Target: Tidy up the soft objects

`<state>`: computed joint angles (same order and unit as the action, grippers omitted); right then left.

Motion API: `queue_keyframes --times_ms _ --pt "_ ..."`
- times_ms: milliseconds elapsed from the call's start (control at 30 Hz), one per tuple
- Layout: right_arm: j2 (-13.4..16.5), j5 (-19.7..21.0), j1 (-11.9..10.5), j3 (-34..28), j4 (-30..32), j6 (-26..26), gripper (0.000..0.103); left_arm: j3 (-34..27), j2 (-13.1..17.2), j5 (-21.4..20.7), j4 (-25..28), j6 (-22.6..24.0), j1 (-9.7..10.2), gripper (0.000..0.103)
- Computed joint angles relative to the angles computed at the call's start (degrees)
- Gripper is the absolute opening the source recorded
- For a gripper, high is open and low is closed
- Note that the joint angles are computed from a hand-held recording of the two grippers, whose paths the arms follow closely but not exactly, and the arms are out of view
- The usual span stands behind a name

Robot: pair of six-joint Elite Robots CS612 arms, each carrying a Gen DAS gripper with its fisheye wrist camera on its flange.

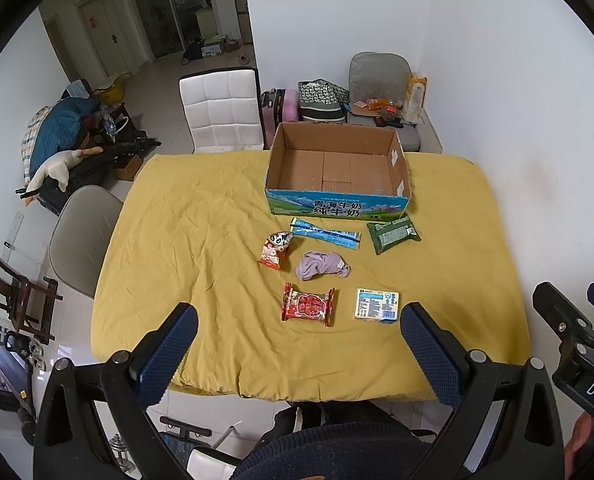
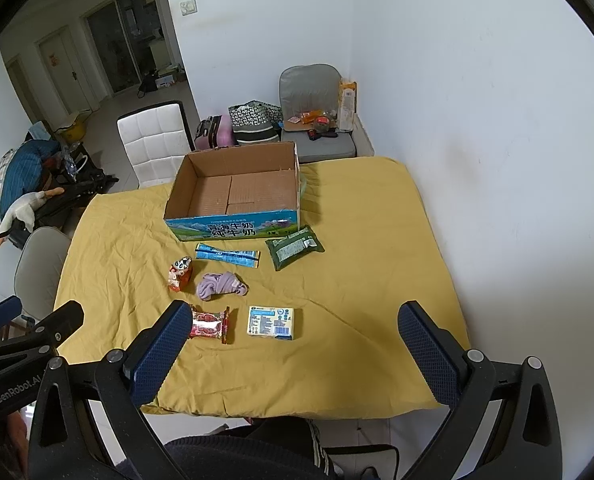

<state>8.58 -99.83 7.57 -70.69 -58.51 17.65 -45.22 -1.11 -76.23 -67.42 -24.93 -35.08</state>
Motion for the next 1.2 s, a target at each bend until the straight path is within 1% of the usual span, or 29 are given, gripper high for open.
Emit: queue_keyframes --times_ms 467,1033,1200 --pt "-0.1 0.1 0.0 0.4 -0.5 -0.2 0.103 -0.5 0.2 0.1 0.1 -0.6 0.17 0.103" --pt "0.1 0.1 0.2 0.4 -1.0 -0.5 0.103 -0.6 0.4 0.2 -0.4 -0.1 0.37 0.103" --pt "0.2 0.4 0.2 0.5 -1.2 -0.2 0.103 0.0 0.6 0.0 -2.1 -0.5 0.6 0.103"
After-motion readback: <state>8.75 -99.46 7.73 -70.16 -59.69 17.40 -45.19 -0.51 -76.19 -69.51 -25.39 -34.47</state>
